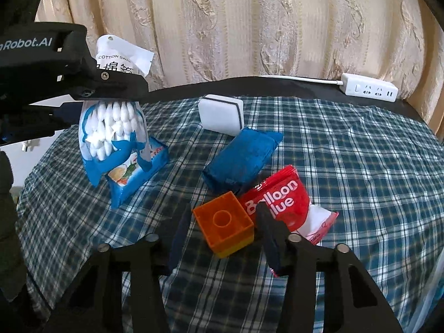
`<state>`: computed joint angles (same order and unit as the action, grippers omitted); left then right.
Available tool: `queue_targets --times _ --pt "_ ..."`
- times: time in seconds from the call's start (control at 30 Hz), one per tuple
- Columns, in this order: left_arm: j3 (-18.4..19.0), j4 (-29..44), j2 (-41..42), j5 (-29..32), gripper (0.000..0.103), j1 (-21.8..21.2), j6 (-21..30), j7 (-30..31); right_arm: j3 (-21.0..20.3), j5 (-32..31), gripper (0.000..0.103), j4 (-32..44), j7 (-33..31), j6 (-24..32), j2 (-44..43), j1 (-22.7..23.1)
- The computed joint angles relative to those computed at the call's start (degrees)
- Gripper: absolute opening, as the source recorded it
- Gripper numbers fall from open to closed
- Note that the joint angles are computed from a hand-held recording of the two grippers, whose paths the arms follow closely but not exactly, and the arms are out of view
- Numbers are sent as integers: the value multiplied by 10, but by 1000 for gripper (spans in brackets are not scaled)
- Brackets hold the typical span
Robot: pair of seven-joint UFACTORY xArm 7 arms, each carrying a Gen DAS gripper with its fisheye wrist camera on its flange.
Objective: Organize objects
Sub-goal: 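Grasp the orange toy brick with the right tool, then carry the orange brick into the clear bowl and open the right tool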
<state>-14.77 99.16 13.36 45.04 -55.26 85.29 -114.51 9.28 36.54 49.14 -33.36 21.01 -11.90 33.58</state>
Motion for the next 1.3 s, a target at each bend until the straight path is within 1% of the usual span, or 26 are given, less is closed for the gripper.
queue_targets --times 0.03,0.2,0.3,0.5,0.8,0.93,1.3 --pt "0 -1 0 -1 50 0 -1 0 0 0 43 0 0 0 1 0" --pt "0 0 1 -3 50 1 -2 1 0 -1 43 0 0 0 0 0" --pt "0 3 3 -2 50 0 -2 3 -4 9 43 -3 -5 4 -9 2" --pt "3 15 11 1 50 -6 -2 10 -17 31 43 -32 -16 8 -54 13" --pt "12 46 32 9 50 -23 2 26 -45 35 43 -83 -1 22 -131 24" --pt "18 61 43 9 50 -30 -2 38 -60 32 43 -102 11 22 -163 24" --pt "37 101 72 8 50 -52 0 69 -89 -6 43 -141 52 27 -229 12"
